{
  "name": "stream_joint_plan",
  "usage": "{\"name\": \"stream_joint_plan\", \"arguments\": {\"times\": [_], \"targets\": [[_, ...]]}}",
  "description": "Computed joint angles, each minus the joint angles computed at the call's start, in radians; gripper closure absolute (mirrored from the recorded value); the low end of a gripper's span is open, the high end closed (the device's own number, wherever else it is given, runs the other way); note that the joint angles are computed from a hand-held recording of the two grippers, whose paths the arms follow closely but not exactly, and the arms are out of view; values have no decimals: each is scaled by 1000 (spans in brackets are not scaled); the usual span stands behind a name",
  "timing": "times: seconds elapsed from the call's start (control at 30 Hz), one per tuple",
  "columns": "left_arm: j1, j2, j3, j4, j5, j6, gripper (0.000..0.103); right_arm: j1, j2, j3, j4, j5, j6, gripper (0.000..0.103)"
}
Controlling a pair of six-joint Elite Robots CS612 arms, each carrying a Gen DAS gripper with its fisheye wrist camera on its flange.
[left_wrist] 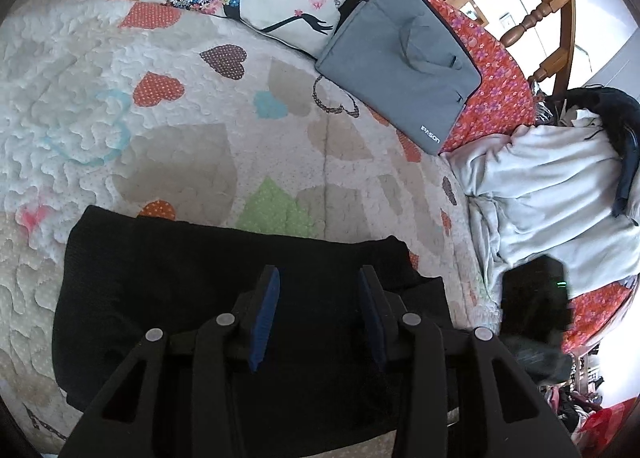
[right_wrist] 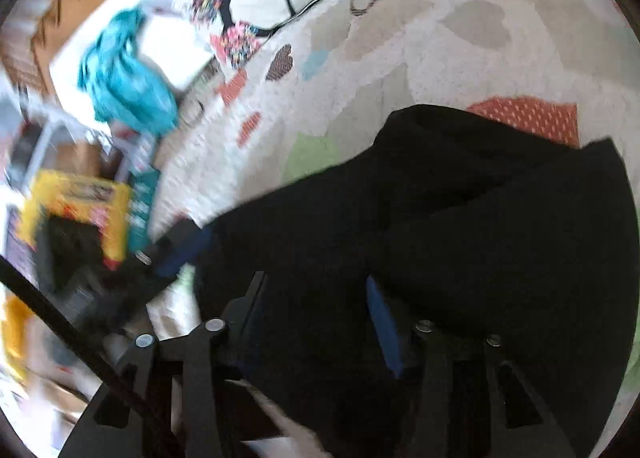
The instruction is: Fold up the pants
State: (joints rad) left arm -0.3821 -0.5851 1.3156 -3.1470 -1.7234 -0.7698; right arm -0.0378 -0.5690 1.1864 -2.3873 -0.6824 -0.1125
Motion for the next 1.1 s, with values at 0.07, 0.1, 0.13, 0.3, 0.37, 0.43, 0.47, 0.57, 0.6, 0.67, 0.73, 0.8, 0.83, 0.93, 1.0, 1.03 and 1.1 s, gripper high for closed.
{"name": "stream_joint_plan", "arguments": {"times": [0.07,0.1,0.13,0.3,0.37,0.43,0.47,0.57,0.6,0.67,0.73,0.8,0.83,0.93,1.0,1.03,1.1], "targets": [[1,1,-1,-4,-6,-1,63,-19,-25,41,-76,48,29,47],[0,2,-2,-3,-5,0,63,-30,-40,65,-92,63,45,47],[-1,3,-6,0,-5,1,63,-37,-49,82,-99,83,54,47],[-11,9,-20,33,6,16,62,-42,-61,121,112,192,-79,47],[-15,4,-15,48,25,27,62,-27,-43,113,186,165,-102,48],[-18,-7,1,47,57,37,62,-22,-25,117,176,169,-86,52],[-18,-11,8,43,70,38,62,-23,-24,125,149,184,-64,51],[-13,-31,43,2,118,21,57,-19,-38,114,204,150,-120,49],[-8,-40,59,-16,135,-1,56,-17,-44,114,209,135,-131,49],[1,-55,86,-33,162,-41,56,-17,-58,121,202,118,-152,45],[9,-69,114,-51,194,-84,56,-18,-69,127,161,110,-141,41],[18,-82,145,-77,214,-132,56,-23,-72,119,127,114,-127,41],[23,-89,164,-96,222,-162,56,-22,-67,105,92,118,-101,41],[32,-106,209,-131,254,-220,55,-15,-30,29,18,117,-6,39],[34,-116,235,-135,275,-247,54,-6,7,-39,12,94,32,36],[36,-120,247,-131,284,-263,54,1,33,-89,30,71,44,36],[39,-125,264,-123,292,-288,54,16,93,-193,65,0,98,36]]}}
